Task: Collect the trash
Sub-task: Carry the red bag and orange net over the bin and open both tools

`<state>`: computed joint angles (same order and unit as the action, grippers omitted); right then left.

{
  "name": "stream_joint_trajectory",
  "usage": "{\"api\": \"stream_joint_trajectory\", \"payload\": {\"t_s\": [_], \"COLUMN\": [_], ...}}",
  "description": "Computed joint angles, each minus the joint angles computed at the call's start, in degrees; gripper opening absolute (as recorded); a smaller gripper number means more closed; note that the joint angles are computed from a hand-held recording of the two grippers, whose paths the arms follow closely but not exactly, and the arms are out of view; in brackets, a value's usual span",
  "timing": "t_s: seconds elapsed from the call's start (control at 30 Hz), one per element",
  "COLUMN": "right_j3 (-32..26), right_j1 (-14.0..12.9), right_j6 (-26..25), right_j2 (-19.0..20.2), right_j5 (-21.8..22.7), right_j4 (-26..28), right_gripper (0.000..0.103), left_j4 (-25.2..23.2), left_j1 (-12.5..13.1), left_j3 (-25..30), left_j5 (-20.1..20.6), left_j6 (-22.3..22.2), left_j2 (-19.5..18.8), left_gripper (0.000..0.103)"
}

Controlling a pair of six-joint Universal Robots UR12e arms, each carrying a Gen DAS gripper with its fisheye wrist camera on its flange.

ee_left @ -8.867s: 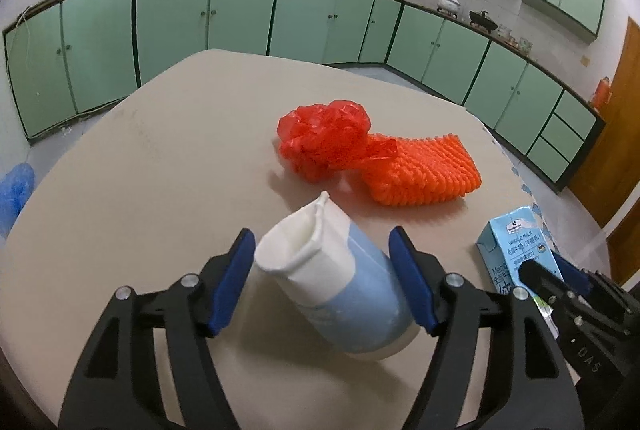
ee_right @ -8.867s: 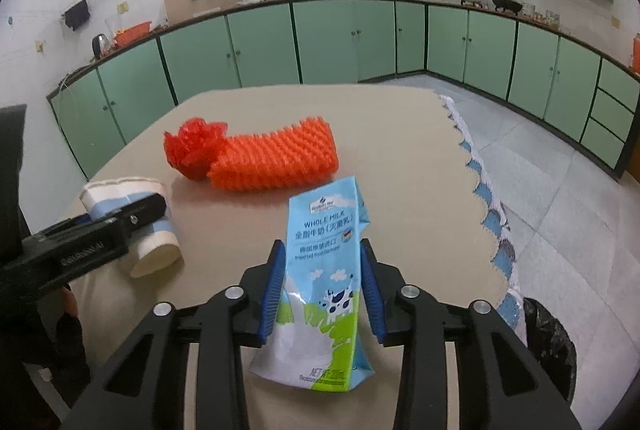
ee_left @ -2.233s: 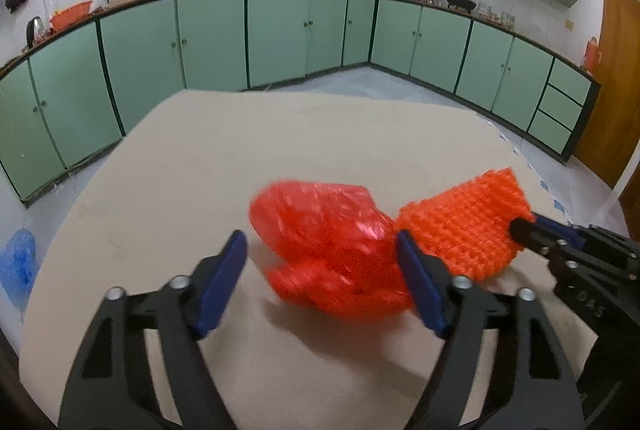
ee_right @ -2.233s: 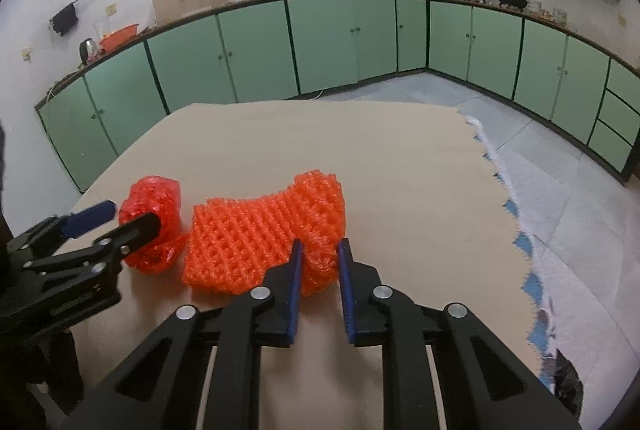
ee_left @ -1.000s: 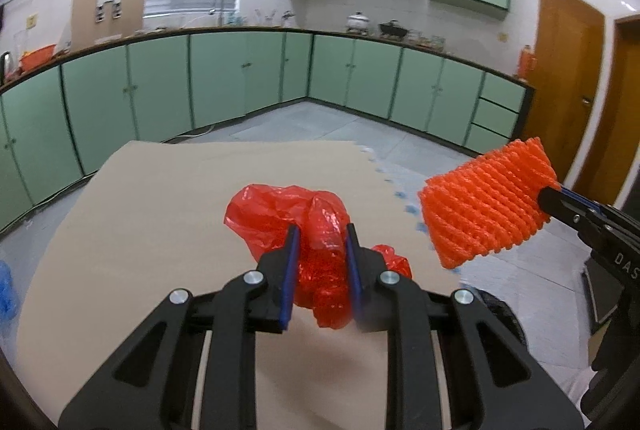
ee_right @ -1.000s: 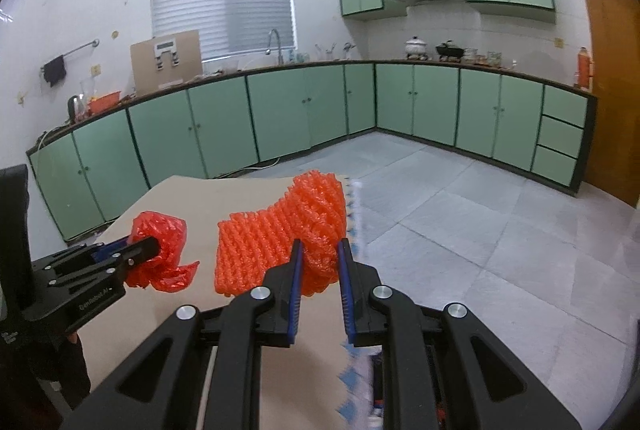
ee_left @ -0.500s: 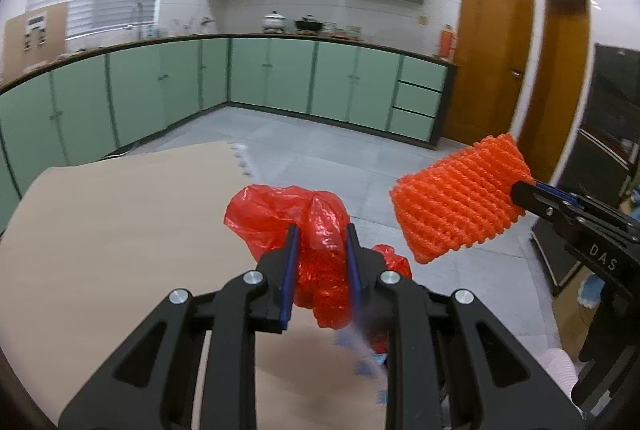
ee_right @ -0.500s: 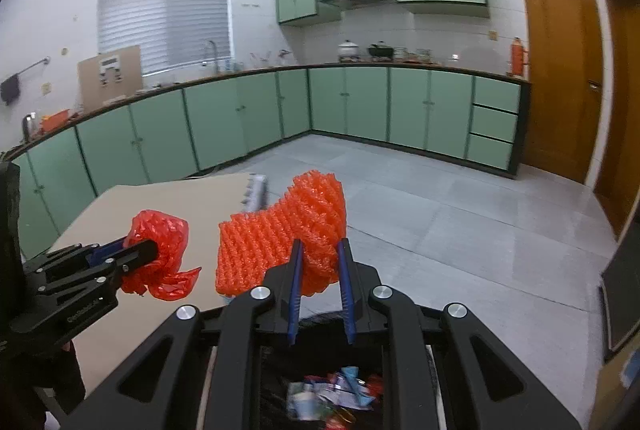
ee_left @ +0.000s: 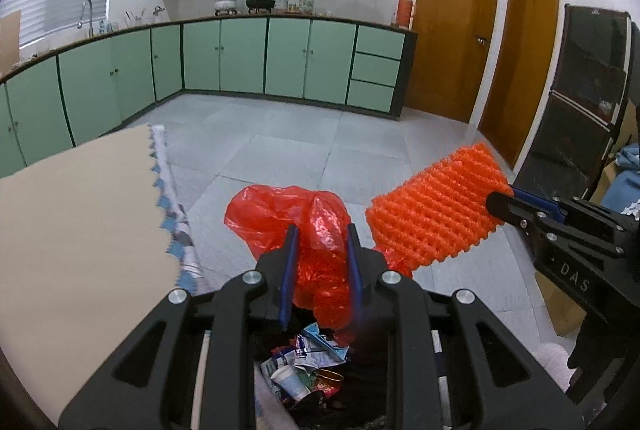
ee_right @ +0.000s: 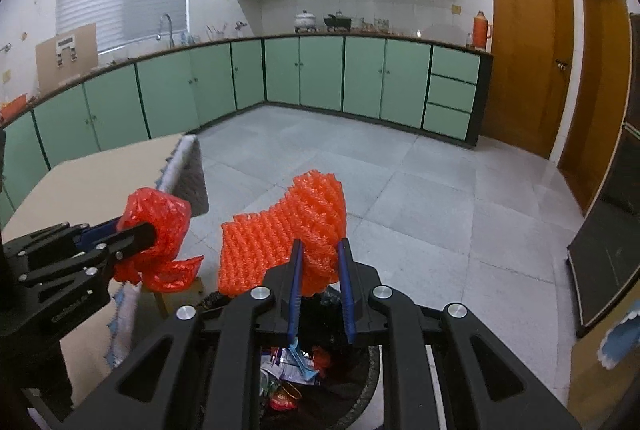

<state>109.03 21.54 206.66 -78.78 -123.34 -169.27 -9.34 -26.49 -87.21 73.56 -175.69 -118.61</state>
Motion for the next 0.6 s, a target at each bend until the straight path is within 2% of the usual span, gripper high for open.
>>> {"api": "stream_joint_trajectory", "payload": {"t_s": [0.27, 0.4, 0.47, 0.6], "right_j3": [0.57, 0.03, -0.03, -0.31], "right_j1": [-1.85, -2.28, -2.60, -2.94], "right_j6": [0.62, 1.03, 1.19, 1.66], "right_j2": [0.70, 1.41, 1.68, 2.31], "right_j5": [2.76, 3.96, 4.78, 6.33], "right_j4": [0.13, 1.68, 2.29, 3.14], "right_gripper": [0.017, 0.017, 0.018, 0.019], "left_j4": [-3.67, -5.99, -6.32, -6.81], "left_j1": [-0.68, -0.75, -0.75, -0.63], "left_j3": [2.80, 4.17, 4.40, 4.55], "left_j5": [0.81, 1.02, 1.11, 1.27], "left_j6": [0.22, 0.33, 0.32, -0.25], "left_j2": [-2.68, -3.69, -3.88, -4.03], "left_gripper": [0.025, 0.034, 0.036, 0.045]}}
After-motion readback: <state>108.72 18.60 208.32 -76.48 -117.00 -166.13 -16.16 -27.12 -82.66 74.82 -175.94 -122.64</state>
